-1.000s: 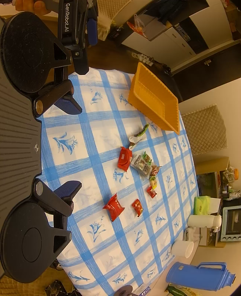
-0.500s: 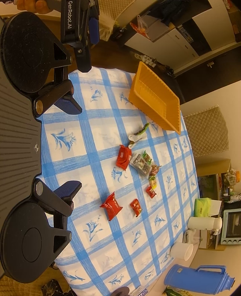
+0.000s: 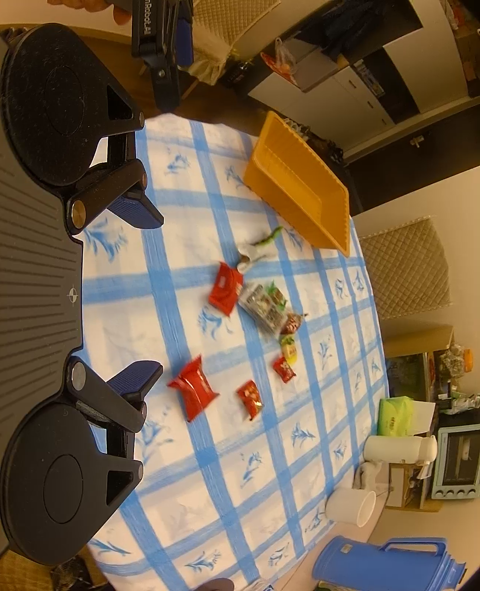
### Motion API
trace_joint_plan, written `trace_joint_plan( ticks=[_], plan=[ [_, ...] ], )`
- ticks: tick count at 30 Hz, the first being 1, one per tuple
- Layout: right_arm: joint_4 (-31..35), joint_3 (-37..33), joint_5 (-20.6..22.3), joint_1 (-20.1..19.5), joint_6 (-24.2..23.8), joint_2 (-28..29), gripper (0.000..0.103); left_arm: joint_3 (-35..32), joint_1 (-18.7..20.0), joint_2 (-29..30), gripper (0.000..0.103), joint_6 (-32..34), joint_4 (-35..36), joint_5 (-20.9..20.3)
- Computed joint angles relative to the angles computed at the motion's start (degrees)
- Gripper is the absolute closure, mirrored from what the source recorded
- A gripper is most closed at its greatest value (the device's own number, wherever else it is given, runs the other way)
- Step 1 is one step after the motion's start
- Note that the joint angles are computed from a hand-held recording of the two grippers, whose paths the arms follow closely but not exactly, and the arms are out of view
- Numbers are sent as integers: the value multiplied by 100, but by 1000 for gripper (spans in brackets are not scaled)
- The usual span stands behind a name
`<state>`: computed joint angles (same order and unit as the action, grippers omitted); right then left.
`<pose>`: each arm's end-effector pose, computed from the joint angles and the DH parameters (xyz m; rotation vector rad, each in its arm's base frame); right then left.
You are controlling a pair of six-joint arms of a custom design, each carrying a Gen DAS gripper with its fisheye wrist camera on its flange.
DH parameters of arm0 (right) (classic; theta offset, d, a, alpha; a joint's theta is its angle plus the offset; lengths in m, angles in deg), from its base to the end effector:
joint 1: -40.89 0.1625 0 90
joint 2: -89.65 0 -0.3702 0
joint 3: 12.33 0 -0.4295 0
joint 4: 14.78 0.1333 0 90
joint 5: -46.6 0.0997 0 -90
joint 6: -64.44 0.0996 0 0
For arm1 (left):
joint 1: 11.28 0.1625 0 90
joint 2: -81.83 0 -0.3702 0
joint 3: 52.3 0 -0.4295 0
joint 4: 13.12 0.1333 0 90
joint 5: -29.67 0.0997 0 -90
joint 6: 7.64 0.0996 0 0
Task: Organize snacks
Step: 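Lower the right tool onto the large red packet and close it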
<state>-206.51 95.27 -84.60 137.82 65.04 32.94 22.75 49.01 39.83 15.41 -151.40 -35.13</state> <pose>0.1390 -0.5827 0.1687 -0.2777 -2.2734 1.1249 -0.2216 -0.7428 0.1152 1.1240 2.4474 -0.3942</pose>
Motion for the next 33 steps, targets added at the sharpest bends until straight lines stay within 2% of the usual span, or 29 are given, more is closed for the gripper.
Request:
trace_joint_plan(
  ticks=[7,9,17,20,22,27,30,33],
  plan=[
    [-58,319,611,-561,-108,-411,25,76,-76,183,1,-156,-314,174],
    [-56,427,917,-782,-112,-538,25,105,-100,236,3,-207,-420,252],
    [40,417,1582,-1304,-223,-596,25,115,-168,457,4,-541,-691,574],
    [189,308,1679,-1448,-173,-559,27,150,-193,490,4,-707,-734,725],
    [320,233,1772,-1546,-67,-550,35,182,-206,493,5,-803,-751,812],
    [462,48,1968,-1711,203,-484,38,251,-224,494,5,-1014,-840,1020],
    [520,-113,1954,-1739,283,-392,40,282,-234,491,5,-1128,-877,1123],
    [542,-285,1854,-1726,165,-270,42,300,-240,497,5,-1217,-896,1187]
  ],
)
